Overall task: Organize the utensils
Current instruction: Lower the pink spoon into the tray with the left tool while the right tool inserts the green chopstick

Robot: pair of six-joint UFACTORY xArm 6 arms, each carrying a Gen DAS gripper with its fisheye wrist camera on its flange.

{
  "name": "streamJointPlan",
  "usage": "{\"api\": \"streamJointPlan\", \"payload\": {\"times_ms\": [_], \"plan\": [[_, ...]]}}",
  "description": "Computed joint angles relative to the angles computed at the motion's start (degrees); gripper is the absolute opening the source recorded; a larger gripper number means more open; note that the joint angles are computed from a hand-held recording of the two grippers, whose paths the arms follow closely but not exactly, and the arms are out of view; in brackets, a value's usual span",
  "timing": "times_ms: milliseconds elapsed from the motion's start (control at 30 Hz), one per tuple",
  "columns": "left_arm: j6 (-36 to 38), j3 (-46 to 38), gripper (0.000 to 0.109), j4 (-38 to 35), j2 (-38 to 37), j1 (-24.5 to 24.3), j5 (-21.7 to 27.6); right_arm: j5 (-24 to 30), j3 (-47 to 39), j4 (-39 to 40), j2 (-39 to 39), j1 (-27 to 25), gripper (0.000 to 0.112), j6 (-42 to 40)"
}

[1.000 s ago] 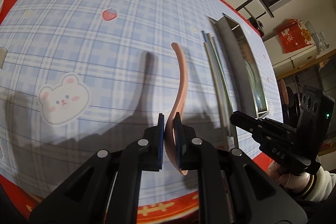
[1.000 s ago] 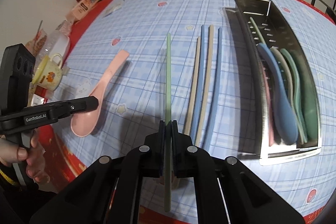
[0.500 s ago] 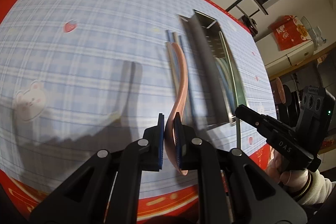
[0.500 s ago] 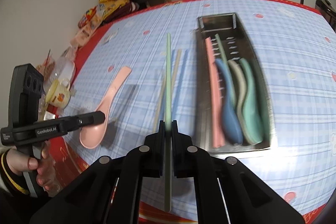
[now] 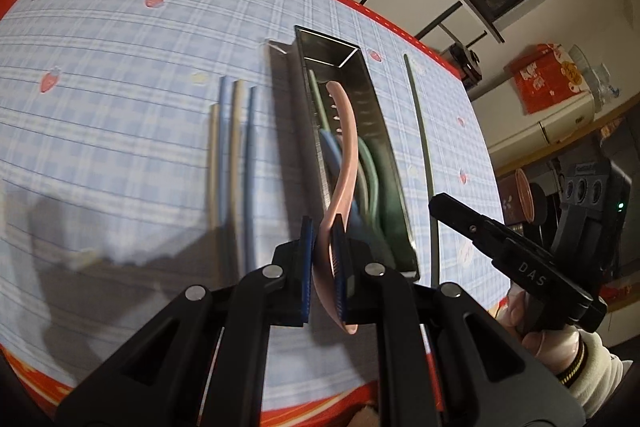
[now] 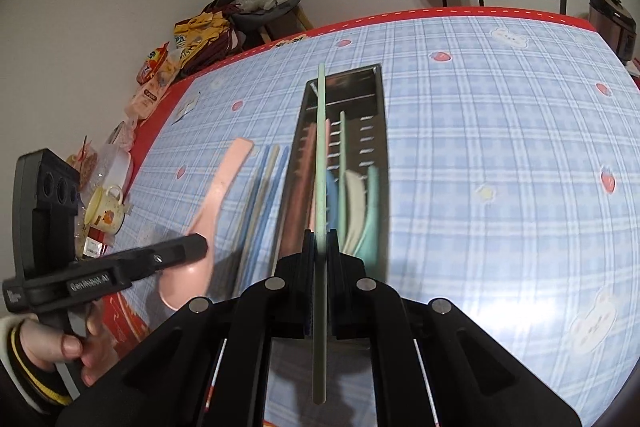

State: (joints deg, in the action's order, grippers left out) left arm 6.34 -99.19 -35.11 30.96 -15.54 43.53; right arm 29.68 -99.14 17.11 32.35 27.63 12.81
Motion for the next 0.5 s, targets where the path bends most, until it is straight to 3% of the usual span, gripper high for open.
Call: {"api": "streamJointPlan", "payload": {"times_ms": [500], "plan": [[-17.49,-4.76,0.013,12.15,5.54,-4.74,-4.69,7.59,-9.24,7.06,5.67,-3.52,0.007,-9.61]]}}
